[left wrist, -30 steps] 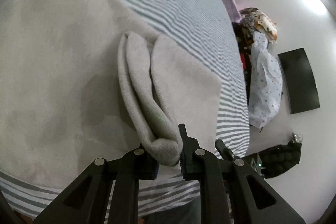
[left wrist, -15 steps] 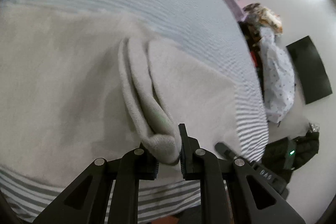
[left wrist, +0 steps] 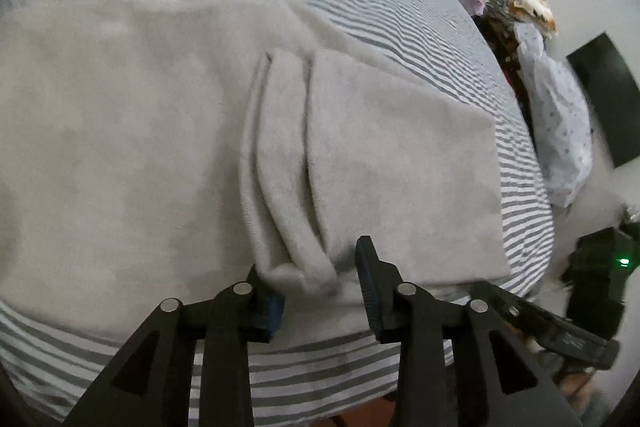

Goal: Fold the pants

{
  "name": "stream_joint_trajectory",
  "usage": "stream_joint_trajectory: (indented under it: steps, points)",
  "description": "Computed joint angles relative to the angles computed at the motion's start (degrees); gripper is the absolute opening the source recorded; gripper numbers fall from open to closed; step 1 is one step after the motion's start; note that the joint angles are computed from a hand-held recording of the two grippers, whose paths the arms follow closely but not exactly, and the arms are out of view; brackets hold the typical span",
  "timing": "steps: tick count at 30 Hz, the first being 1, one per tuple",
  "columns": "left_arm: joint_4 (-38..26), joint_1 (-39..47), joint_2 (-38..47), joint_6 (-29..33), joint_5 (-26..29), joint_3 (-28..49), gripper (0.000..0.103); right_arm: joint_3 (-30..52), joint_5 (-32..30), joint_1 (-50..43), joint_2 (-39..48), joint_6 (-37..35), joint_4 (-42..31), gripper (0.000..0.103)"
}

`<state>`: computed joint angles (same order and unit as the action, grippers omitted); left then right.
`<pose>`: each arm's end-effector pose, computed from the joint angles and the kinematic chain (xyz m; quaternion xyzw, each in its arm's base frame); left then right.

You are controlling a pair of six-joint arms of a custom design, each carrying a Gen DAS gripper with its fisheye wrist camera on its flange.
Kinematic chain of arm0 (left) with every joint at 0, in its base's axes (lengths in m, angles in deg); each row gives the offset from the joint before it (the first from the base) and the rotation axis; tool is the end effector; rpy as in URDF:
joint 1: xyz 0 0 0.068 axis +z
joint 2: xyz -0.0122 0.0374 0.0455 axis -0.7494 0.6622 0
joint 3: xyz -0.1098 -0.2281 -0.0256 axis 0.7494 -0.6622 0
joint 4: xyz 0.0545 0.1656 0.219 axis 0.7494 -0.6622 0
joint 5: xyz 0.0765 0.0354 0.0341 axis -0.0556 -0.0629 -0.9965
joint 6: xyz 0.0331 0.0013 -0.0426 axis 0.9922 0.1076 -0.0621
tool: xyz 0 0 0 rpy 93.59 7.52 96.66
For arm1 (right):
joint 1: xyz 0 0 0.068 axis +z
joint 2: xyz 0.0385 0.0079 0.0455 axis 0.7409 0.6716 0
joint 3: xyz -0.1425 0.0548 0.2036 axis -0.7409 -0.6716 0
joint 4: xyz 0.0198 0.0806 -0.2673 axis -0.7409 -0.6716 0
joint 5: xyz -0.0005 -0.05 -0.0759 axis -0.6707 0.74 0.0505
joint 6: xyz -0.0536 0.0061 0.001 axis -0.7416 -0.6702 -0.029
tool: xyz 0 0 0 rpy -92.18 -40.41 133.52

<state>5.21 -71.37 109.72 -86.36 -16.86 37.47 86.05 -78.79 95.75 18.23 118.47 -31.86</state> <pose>0.3337 -0.1570 0.1647 0.2193 0.9387 -0.2437 0.1065 0.1677 0.1769 0.1142 0.2940 0.9093 0.2214 0.1943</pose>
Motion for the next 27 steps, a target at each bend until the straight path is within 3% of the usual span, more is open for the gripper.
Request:
stream_joint_trajectory:
  steps: [5, 9, 11, 15, 23, 27]
  points:
    - [5.0, -1.6, -9.3, 5.3, -11.8, -6.3, 0.035, 3.3, 0.2, 2.0, -6.6, -5.3, -9.6, 0.057]
    - [9.1, -1.2, -14.9, 6.5, -9.5, -9.4, 0.036, 9.0, 10.4, 1.0, -7.6, -11.5, -20.1, 0.053]
    - [9.2, -2.3, -14.4, 7.0, -9.2, -8.6, 0.036, 9.2, 12.0, -3.1, -7.3, -15.2, -19.2, 0.044]
    - [10.4, -6.3, -11.0, 6.8, -9.3, -6.9, 0.036, 11.2, 8.5, -16.7, 0.7, -24.7, -13.2, 0.025]
    - [9.3, -6.4, -0.1, 4.1, -9.5, -3.1, 0.036, 16.9, 4.1, -27.0, 17.3, -32.6, -6.6, 0.019]
    - [11.6, -5.8, 0.5, 4.5, -8.5, -4.5, 0.036, 14.9, 4.4, -25.4, 15.5, -32.8, -6.7, 0.019]
